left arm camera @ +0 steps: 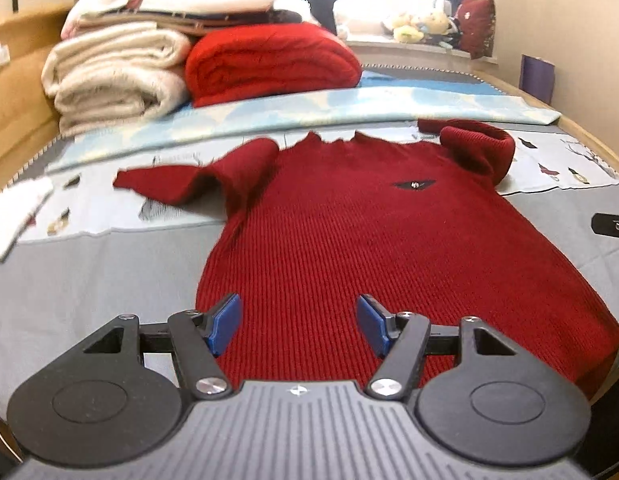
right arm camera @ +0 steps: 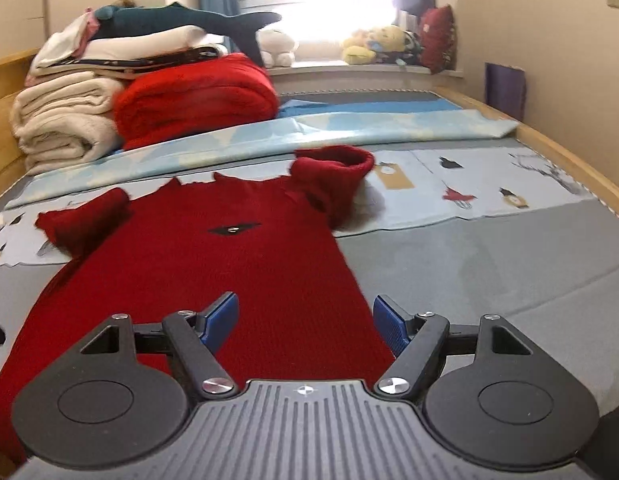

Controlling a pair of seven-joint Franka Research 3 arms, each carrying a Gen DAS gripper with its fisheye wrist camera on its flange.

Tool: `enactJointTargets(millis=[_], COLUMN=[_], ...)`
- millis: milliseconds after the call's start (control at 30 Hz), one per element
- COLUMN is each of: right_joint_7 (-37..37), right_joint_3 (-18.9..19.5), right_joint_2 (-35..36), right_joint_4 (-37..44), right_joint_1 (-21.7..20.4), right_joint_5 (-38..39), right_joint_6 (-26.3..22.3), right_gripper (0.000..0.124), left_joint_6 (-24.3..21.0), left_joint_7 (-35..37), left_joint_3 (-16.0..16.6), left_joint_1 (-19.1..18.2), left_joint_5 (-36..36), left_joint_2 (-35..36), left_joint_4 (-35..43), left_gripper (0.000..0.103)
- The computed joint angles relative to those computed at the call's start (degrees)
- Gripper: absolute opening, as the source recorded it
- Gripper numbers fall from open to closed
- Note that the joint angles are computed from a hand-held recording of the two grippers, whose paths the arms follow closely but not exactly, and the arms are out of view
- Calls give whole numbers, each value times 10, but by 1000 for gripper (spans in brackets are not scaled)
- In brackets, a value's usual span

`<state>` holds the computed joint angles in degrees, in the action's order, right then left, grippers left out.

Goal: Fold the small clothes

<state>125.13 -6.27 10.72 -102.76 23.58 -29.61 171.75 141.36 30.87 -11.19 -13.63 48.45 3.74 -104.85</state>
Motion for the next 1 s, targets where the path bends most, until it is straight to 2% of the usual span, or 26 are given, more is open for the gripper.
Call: enactJointTargets(millis=[33, 133, 200, 267, 367, 533, 633, 733, 933, 1000], right_joint_7=[-22, -30, -38, -25, 7, 93, 106, 107, 171, 171], right_joint_3=[11, 8, 11, 4, -6, -26, -21, -21, -60, -52], right_joint_2=[-2, -4, -6, -8, -8, 3, 11, 18, 16, 13], right_joint_4=[-3, -5, -6, -7, -4, 14, 26, 31, 36, 41], right_joint_1=[-9, -5, -8, -4, -1, 11, 8, 9, 32, 22], right_joint_5=[19, 28, 45, 40, 25, -33, -50, -70, -190, -193], right_joint_6=[9, 17, 12, 8, 6, -14, -24, -14, 15, 14], right_gripper=[76, 76, 76, 75, 75, 75, 71, 70, 68, 65], left_joint_6=[2, 7, 7, 12, 41, 79, 90, 94, 92, 101], left_joint_7=[-5, -31, -31, -25, -11, 35, 39, 40, 71, 79], left_joint_3=[0, -1, -3, -3, -1, 2, 5, 9, 20, 26], left_joint_1=[-2, -6, -7, -8, -5, 4, 6, 5, 5, 11], left_joint_5=[13, 51, 59, 55, 52, -4, -24, -31, -60, -67], left_joint_2=[0, -3, -2, 1, 2, 5, 14, 29, 53, 57], left_joint_4=[1, -3, -4, -2, -5, -12, -3, 17, 76, 92], left_gripper=[70, 69, 65, 59, 57, 57, 57, 56, 49, 46])
